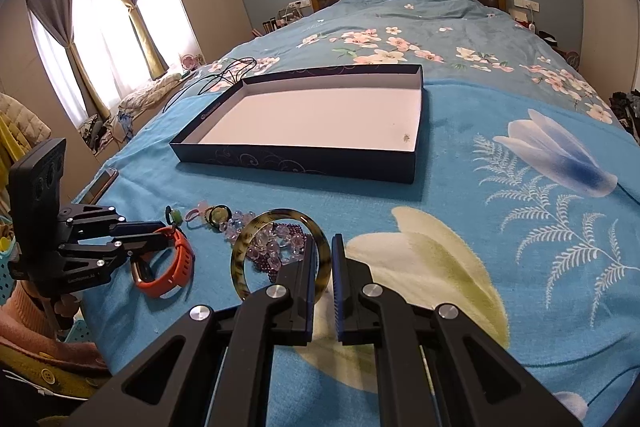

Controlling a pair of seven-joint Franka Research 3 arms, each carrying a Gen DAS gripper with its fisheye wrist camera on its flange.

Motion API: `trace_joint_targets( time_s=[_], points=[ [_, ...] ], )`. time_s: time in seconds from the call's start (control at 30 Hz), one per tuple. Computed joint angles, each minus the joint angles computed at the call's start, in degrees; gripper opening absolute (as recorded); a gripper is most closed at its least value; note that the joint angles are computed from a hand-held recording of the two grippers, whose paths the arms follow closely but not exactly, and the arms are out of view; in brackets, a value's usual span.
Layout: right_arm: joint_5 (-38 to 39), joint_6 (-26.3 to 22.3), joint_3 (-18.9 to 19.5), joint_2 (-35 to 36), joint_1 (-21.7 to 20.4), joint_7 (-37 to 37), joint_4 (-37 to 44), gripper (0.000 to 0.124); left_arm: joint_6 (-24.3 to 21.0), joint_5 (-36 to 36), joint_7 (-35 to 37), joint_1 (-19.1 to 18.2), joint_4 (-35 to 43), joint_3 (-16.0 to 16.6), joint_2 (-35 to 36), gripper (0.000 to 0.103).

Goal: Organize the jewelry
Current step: 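Grasp the orange watch band with the left tool while the right tool grasps the tortoiseshell bangle, then carry the watch band and bangle into the box while both tools open to release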

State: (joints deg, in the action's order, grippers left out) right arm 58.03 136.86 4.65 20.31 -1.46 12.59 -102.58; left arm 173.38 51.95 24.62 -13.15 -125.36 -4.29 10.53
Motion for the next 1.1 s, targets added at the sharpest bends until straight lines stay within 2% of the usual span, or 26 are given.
trace_joint_targets(
  time_s=[0.07,0.17,0.3,0.5,0.67,0.73,0.9,1.1],
  points=[
    [0.0,0.18,0.0,-0.05,0.03,-0.04,0.02,0.006,-0.05,-0.4,1.26,-0.01,0.36,-0.28,0.4,0.007],
    [0.31,0.34,0.07,-0.11,-0.05,-0.26,0.11,0.006,-1.21,1.91,-0.5,-1.03,1.12,0.33,0.49,0.006],
    [1.09,-0.03,0.19,-0.1,-0.27,-0.84,0.72,0.006,0.87,3.54,-3.31,-0.66,0.32,0.78,-0.36,0.006],
    [2.31,-0.01,0.72,0.87,-0.1,-1.44,3.56,0.006,5.37,10.9,-12.86,0.29,0.61,3.09,-2.09,0.006],
    [1.71,0.42,1.71,3.81,0.77,-1.07,9.22,0.006,4.39,18.36,-20.9,1.97,4.64,3.84,-1.99,0.006],
    [0.56,0.03,2.14,6.37,1.19,0.93,13.51,0.006,4.27,16.31,-19.43,3.72,6.17,3.05,-1.17,0.006],
    [-5.56,0.06,3.07,13.88,3.02,8.45,25.2,0.006,1.19,3.73,-8.63,6.59,11.78,1.47,2.94,0.006],
    [-16.86,-1.42,3.26,25.34,6.24,20.18,42.39,0.006,-2.22,-8.26,1.35,7.15,21.57,1.69,10.03,0.007]
  ],
)
